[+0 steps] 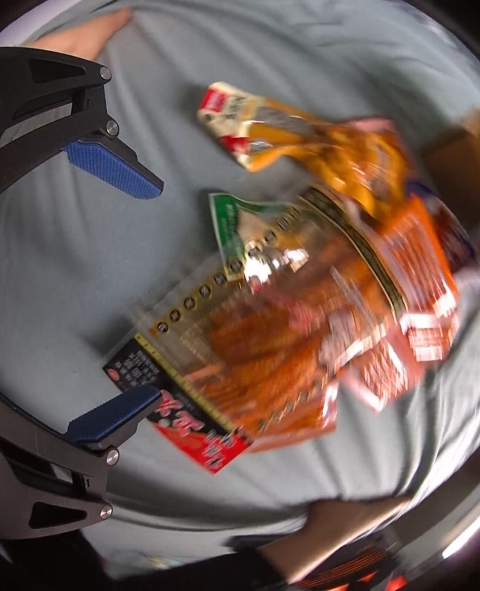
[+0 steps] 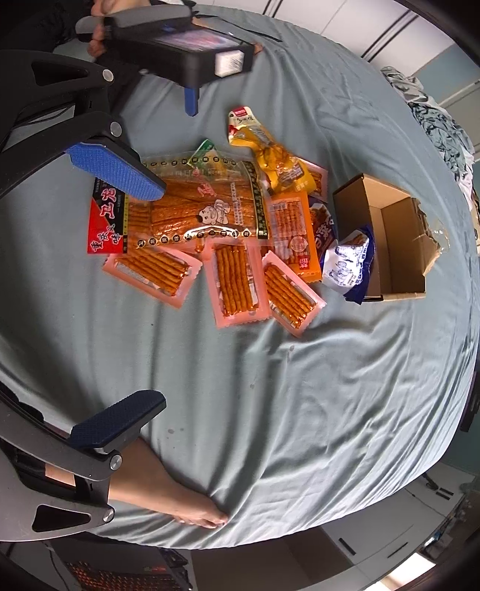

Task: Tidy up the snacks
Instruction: 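Bring both tools toward the snack pile beside the cardboard box, then grasp the yellow-orange snack pouch with the left tool and lift it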

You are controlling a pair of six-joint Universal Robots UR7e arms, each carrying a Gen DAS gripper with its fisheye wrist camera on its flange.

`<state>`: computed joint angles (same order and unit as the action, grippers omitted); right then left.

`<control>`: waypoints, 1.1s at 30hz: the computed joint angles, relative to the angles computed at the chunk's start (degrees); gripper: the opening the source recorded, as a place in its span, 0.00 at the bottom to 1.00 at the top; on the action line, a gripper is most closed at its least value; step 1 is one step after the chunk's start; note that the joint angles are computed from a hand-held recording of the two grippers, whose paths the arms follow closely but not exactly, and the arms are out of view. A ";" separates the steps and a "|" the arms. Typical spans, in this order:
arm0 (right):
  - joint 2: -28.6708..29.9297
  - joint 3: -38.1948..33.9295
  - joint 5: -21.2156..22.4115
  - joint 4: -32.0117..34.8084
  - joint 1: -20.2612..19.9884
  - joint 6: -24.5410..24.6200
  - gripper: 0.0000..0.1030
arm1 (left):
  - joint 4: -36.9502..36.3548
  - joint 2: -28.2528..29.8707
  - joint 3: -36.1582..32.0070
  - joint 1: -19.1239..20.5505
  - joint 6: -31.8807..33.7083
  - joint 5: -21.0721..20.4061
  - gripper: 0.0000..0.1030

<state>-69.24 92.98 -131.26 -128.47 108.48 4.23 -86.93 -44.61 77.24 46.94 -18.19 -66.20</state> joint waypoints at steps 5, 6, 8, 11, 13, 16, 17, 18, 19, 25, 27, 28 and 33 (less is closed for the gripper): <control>0.63 0.62 -1.54 -0.30 0.23 -1.49 1.00 | -3.38 -0.86 0.06 -0.29 -1.03 6.28 1.00; 0.94 0.52 -1.92 0.09 0.16 -1.55 1.00 | -4.23 -1.05 0.13 -0.34 -0.69 7.61 1.00; 1.46 0.13 -2.23 1.13 0.02 -1.19 1.00 | -6.53 -1.69 0.43 -0.13 0.04 10.70 1.00; 2.02 -0.60 -1.52 2.64 -0.41 -0.34 1.00 | -9.66 -2.52 0.98 1.05 2.65 13.41 1.00; 2.29 -0.93 -1.30 2.93 -0.53 -0.35 1.00 | -10.59 -2.76 1.31 2.09 5.53 15.84 1.00; 2.68 -1.19 -1.56 3.05 -0.53 -0.72 1.00 | -10.99 -3.01 2.42 3.40 8.61 19.80 1.00; 2.73 -1.21 -1.60 3.11 -0.51 -0.79 1.00 | -11.43 -3.00 2.92 3.79 9.44 20.70 1.00; 2.89 -1.32 -1.65 3.16 -0.51 -0.85 1.00 | -11.61 -2.81 2.86 4.07 10.14 21.26 1.00; 3.08 -1.47 -1.72 3.25 -0.50 -0.85 1.00 | -11.35 -2.18 1.71 4.24 10.77 21.41 1.00; 4.80 -3.46 -2.17 4.69 -0.23 0.05 1.00 | -15.14 0.56 0.26 5.23 15.96 20.20 1.00; 5.57 -4.32 -2.32 5.20 -0.12 0.25 1.00 | -13.88 2.13 -0.86 5.68 14.84 20.26 1.00; 5.86 -4.64 -2.33 5.39 -0.07 0.29 1.00 | -13.33 2.76 -1.46 5.91 14.20 19.75 0.98; 7.33 -5.87 -2.84 5.57 0.31 -0.05 1.00 | -14.66 4.39 -3.37 6.19 16.77 15.09 0.49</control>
<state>-61.91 87.11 -134.09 -122.90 108.80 4.18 -101.59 -40.23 73.87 53.13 -1.41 -51.11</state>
